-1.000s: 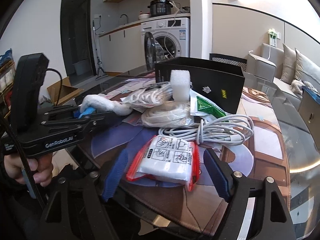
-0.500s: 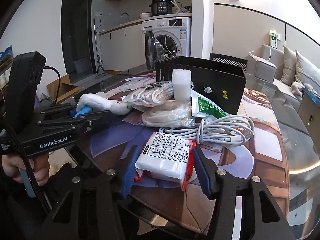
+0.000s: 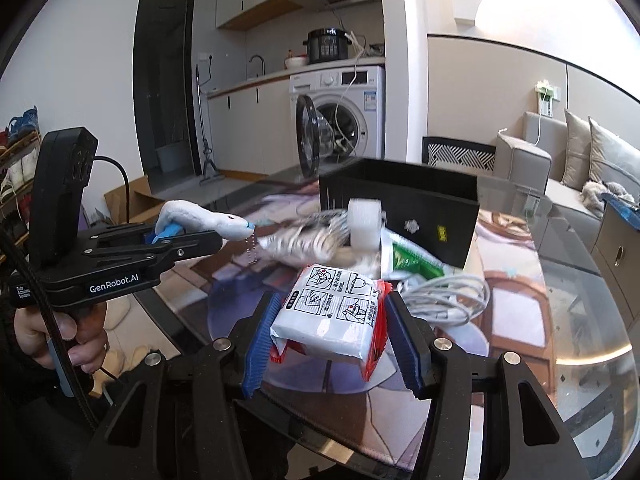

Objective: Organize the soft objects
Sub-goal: 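Carry the plush toy and packet into the black box and open both tools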

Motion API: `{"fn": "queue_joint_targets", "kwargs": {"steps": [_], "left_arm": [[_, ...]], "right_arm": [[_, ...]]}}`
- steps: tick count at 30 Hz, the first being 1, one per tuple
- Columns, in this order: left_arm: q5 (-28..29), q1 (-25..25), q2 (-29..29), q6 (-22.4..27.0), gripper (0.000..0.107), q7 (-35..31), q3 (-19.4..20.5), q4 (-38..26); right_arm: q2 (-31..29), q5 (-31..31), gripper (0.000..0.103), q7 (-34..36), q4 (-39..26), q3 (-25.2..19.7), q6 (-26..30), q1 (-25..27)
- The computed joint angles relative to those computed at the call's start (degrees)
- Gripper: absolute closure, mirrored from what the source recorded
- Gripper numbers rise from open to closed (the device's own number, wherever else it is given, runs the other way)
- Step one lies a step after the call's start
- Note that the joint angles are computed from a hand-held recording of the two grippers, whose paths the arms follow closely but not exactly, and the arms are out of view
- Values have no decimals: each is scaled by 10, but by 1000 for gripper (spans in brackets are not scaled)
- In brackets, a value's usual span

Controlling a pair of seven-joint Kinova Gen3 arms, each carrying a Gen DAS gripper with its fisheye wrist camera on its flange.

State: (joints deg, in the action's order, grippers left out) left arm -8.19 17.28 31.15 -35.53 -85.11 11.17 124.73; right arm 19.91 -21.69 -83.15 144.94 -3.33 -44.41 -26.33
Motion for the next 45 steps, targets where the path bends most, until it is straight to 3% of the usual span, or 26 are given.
{"fn": "queue_joint_targets", "kwargs": {"steps": [5, 10, 23, 35, 45], "left_arm": [[5, 2, -19, 6, 81, 4, 1, -3], [35, 26, -33, 31, 81, -11, -12, -28], [54, 45, -36, 80, 80, -39, -10, -108], [50, 58, 0, 120, 80, -52, -7, -194], [48, 61, 29, 149, 80, -54, -2, -243]], "right_arm": [[-26, -10, 49, 7, 7, 0, -2, -1], [-58, -38, 49, 45, -7, 7, 33, -3], [-118, -12, 49, 55, -43, 6, 101, 69], [-100, 99, 49, 7, -106, 13, 158, 145], [-74, 159, 49, -33, -146, 18, 175, 173]]}}
